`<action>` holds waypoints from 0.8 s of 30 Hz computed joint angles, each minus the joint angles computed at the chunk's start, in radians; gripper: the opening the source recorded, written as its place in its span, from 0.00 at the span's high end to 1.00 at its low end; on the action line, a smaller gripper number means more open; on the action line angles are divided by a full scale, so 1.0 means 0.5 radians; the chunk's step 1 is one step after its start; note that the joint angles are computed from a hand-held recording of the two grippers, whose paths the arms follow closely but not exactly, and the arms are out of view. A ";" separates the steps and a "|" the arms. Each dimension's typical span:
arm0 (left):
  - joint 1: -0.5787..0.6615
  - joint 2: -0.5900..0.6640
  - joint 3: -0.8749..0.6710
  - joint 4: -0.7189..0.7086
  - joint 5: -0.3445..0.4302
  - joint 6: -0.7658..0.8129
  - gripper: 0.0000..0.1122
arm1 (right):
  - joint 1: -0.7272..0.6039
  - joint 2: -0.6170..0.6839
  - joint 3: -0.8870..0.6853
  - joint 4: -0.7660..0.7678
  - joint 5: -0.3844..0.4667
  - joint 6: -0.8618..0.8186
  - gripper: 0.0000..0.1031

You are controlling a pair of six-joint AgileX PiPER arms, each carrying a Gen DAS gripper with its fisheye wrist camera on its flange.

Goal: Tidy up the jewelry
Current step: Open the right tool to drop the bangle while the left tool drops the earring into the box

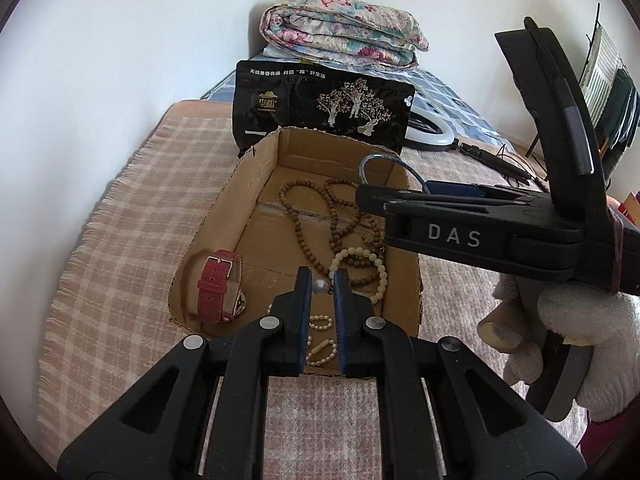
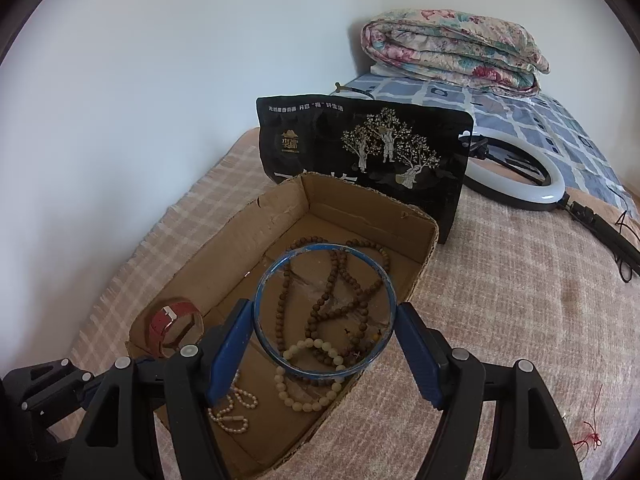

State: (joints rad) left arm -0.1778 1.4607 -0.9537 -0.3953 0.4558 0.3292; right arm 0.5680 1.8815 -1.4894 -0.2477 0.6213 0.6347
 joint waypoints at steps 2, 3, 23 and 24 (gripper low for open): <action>-0.003 -0.002 0.000 0.005 -0.005 -0.011 0.92 | 0.002 0.016 -0.017 0.003 0.000 -0.008 0.28; -0.010 -0.003 0.001 0.035 -0.012 -0.038 0.92 | 0.005 0.024 -0.029 -0.008 0.010 -0.001 0.28; -0.056 -0.041 0.016 0.284 -0.033 -0.337 0.39 | 0.037 -0.036 0.009 -0.266 0.066 0.255 0.00; -0.058 -0.043 0.014 0.290 -0.029 -0.346 0.39 | 0.036 -0.034 0.000 -0.267 0.085 0.257 0.00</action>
